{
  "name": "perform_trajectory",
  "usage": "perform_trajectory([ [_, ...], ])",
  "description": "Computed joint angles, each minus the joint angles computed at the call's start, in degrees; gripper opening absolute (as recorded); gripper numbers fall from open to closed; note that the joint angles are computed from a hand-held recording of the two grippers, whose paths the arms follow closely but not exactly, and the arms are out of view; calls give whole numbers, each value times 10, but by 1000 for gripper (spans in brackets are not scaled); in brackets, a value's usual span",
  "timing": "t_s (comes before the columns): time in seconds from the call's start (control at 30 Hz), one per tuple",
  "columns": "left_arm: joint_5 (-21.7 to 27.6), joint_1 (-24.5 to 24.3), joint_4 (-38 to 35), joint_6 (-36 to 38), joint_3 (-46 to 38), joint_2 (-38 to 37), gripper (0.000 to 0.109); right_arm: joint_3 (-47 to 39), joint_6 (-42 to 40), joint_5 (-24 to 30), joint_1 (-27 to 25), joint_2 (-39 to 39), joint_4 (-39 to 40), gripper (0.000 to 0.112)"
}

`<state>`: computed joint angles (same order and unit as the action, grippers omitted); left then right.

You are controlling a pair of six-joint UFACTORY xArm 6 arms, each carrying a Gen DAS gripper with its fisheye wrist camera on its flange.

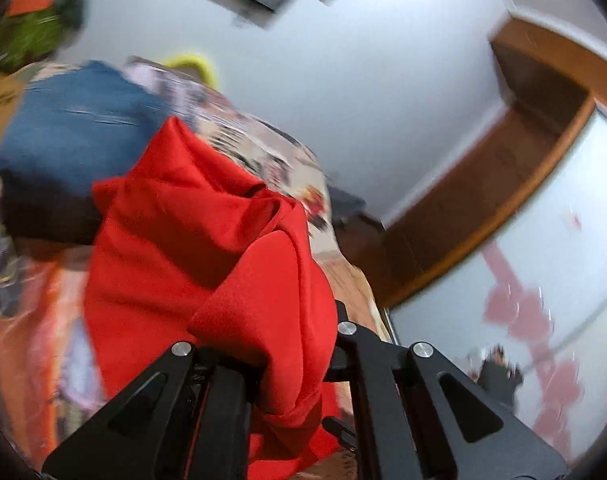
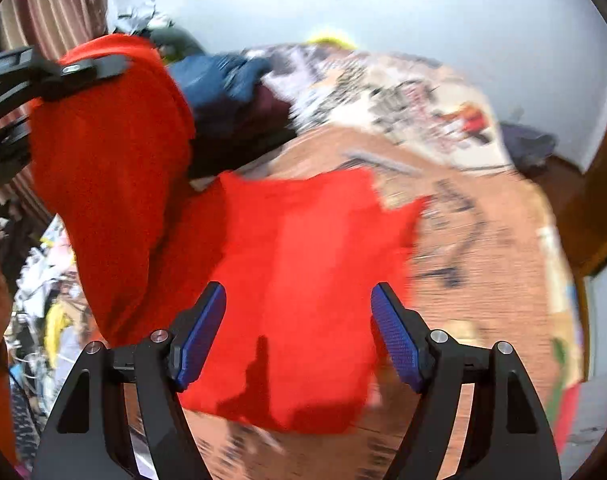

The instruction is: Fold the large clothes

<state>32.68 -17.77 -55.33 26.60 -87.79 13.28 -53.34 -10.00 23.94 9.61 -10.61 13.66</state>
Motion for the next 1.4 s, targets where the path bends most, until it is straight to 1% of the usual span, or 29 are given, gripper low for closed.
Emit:
perform_trajectory([
  [0.1,24,-35,22,13,-19,26,3,28,-3,-4,-23,-32,-5,73],
  [0.17,51,-56,58,12,-24,44,3,40,-5,-2,-35,-44,-9,73],
  [0.2,63,-61,72,6,-27,50,3,45,-6,2,-43,-49,-12,73],
  [0.33,146,-64,146,-41,-42,86,5,66,22,15,-56,-68,-53,73],
  [0.37,158,-62,147,-40,-37,86,6,68,25,19,-57,-69,-59,73],
  [0.4,164,-63,146,-35,-26,80,8,73,18,22,-61,-73,-56,73],
  [0.47,180,-56,145,-6,-11,68,17,72,16,28,-60,-72,-58,73],
  [0.5,185,-54,145,4,-8,63,27,80,3,30,-62,-81,-49,73],
  [0.53,184,-52,143,16,1,52,39,77,3,30,-60,-78,-48,72],
  [0.6,177,-46,145,27,12,33,52,75,0,30,-54,-77,-44,72],
  [0.63,166,-44,147,31,20,20,57,77,-5,33,-50,-83,-37,72],
  [0.77,101,-22,153,49,64,-32,60,70,-11,29,-31,-80,-24,72],
  [0.8,87,-15,151,53,70,-38,65,67,-12,26,-24,-81,-25,72],
  [0.83,61,-6,157,52,80,-44,69,66,-10,22,-18,-82,-30,72],
  [0.87,36,1,174,41,91,-49,70,61,-9,17,-10,-81,-37,72],
  [0.9,10,7,207,18,100,-52,70,57,-8,13,-6,-77,-43,72],
  [0.97,-11,21,270,-27,109,-47,70,41,6,5,8,-67,-70,72],
  [1.03,-5,34,296,-48,112,-36,70,25,8,2,17,-51,-77,72],
  [1.13,28,46,308,-54,106,-12,70,-7,-13,4,31,-18,-52,73],
  [1.2,30,45,294,-40,117,-8,71,-22,-22,-2,38,3,-35,73],
  [1.27,32,43,262,-14,127,-7,74,-37,-18,0,40,22,-33,72],
  [1.3,36,42,253,-8,127,-5,77,-43,-4,2,40,33,-46,72],
  [1.37,41,38,248,-1,130,-3,77,-52,25,9,36,49,-79,72],
  [1.4,39,35,247,5,134,-3,77,-55,50,14,31,58,-110,72],
])
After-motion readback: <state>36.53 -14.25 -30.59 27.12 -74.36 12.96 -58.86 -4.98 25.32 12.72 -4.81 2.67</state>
